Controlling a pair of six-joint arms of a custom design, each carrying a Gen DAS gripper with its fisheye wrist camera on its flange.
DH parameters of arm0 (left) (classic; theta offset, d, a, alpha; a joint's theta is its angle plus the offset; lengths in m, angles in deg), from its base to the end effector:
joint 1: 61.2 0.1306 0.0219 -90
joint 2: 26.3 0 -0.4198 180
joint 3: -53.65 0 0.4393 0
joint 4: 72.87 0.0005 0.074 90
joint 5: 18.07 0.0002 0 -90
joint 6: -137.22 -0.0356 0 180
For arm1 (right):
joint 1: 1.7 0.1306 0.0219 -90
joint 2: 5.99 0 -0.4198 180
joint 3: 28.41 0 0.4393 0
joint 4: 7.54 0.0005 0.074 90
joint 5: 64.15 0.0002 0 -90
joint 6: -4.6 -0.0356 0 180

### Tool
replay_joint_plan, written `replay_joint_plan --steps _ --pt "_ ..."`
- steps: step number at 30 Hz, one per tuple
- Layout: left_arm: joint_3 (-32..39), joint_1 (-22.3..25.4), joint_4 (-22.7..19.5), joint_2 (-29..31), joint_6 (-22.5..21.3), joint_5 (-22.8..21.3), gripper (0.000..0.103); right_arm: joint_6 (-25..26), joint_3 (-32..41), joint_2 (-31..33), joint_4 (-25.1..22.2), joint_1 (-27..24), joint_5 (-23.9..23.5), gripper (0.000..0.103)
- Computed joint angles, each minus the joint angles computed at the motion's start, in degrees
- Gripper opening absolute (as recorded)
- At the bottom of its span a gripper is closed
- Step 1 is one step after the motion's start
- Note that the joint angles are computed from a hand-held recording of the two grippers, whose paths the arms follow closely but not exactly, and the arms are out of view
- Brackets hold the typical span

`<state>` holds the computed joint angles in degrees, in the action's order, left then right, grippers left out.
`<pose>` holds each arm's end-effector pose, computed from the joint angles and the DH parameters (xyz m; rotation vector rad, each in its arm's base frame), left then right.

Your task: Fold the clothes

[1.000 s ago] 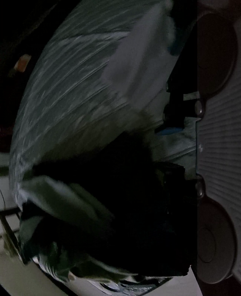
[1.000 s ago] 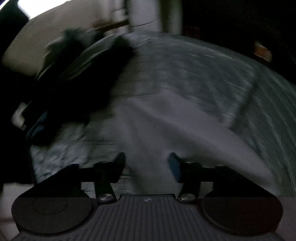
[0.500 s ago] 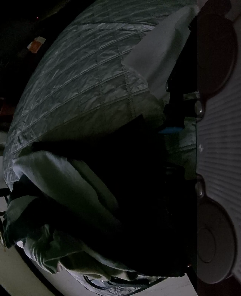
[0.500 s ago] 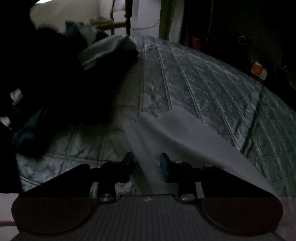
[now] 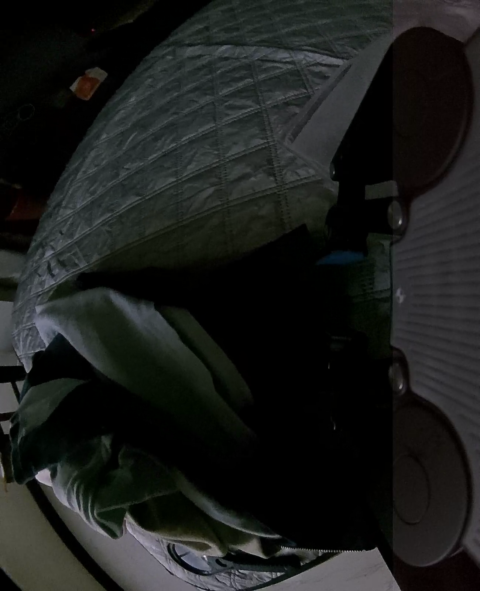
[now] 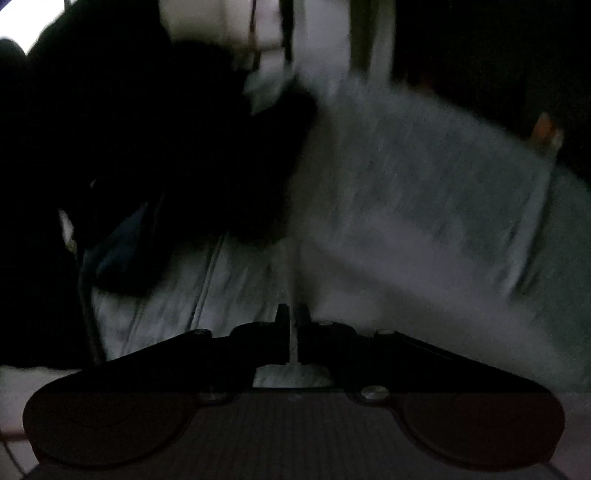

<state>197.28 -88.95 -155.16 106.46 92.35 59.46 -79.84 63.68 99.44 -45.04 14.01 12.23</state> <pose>0.6873 -0.3535 0.4185 -0.4646 2.7140 -0.0255 0.6038 0.1780 0.3496 -0.5560 2.3955 0.3696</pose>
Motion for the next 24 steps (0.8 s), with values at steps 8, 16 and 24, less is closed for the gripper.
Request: replay_joint_plan --steps 8,16,24 --pt "2.84 -1.79 4.86 1.77 -13.29 8.63 0.032 -14.19 -5.24 -5.82 4.57 -3.13 4.21 0.026" --pt "11.56 -6.89 3.94 7.65 -30.77 13.8 0.033 -16.15 -10.24 -8.92 1.95 -4.8 11.82 0.025" --pt "24.08 -9.7 0.01 16.38 -35.22 7.04 0.057 -18.69 -16.06 -13.83 4.95 -5.88 8.88 0.022"
